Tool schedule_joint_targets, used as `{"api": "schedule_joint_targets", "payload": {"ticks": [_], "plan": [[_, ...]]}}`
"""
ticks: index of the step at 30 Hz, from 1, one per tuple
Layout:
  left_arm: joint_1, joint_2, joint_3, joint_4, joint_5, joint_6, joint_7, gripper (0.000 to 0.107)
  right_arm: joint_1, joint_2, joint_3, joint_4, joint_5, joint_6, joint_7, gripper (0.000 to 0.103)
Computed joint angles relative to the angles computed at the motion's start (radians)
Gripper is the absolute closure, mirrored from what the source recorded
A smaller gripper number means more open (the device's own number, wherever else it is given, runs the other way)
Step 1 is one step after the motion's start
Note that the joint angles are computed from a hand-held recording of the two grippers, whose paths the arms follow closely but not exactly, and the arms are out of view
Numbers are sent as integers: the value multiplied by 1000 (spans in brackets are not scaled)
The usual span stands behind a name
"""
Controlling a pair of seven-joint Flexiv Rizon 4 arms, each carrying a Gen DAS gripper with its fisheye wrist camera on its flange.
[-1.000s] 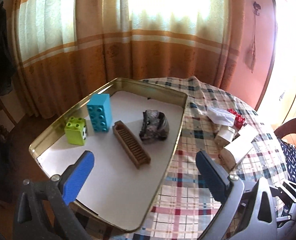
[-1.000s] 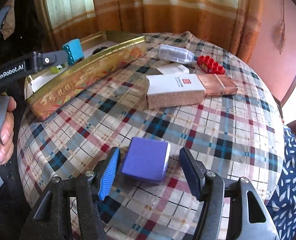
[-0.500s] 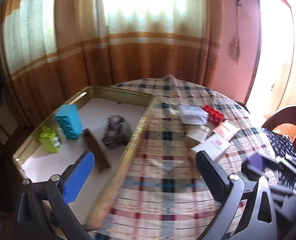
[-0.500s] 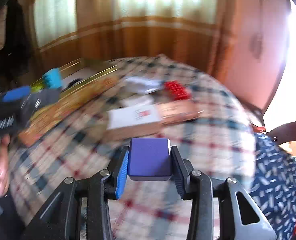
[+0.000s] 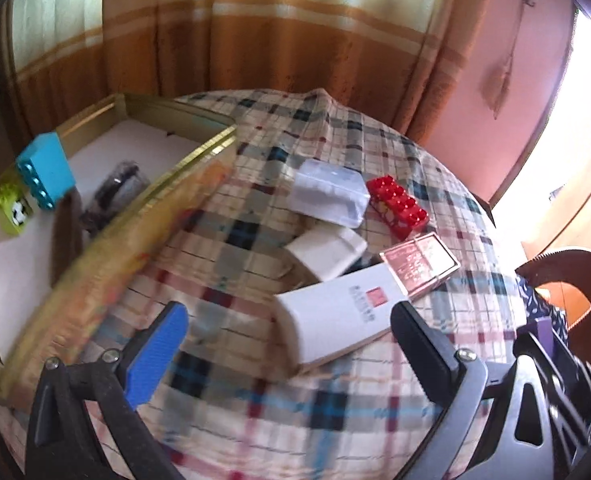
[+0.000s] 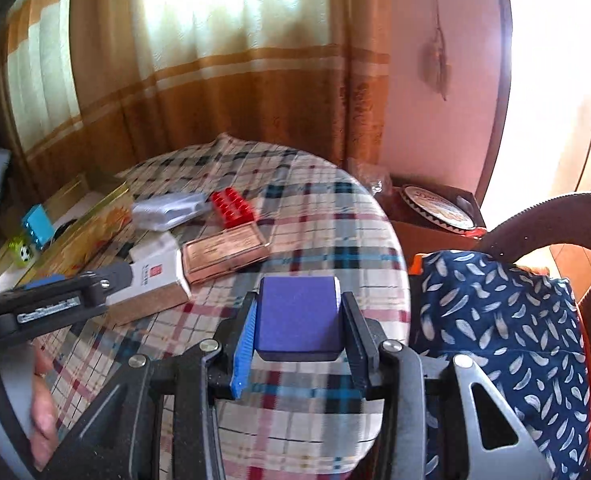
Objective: Organize rigid objects
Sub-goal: 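Grasp the purple block with the right tool while the left tool grasps the white printed box, then lift and carry the purple block and white box toward the tray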
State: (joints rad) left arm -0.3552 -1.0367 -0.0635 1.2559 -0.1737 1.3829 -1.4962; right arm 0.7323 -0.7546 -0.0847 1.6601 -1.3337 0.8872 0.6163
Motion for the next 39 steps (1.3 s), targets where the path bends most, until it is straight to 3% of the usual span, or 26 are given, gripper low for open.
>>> {"api": "schedule_joint_targets", "payload": {"ticks": [4, 6, 11, 15, 22, 31, 39], "plan": [[-65, -27, 65, -59, 23, -22, -44, 4, -9, 15, -4, 26, -31, 9, 52, 61], [-107, -56, 123, -123, 48, -78, -75, 4, -16, 20, -4, 36, -49, 15, 79, 61], [-117, -121, 136, -259, 104, -225, -96, 4, -26, 17, 4, 34, -78, 19, 96, 61], [-73, -114, 73, -247, 120, -200, -58, 18, -26, 7, 5, 18, -100, 23, 93, 61], [-8, -81, -15, -159, 89, -143, 69, 19, -18, -27, 3, -34, -97, 43, 51, 61], [63, -43, -65, -54, 49, -81, 234, 19, 10, -92, -29, -139, -45, 79, -31, 61], [105, -12, -107, 49, 32, 99, 346, 19, 48, -164, -82, -279, 34, 101, -120, 61]]}}
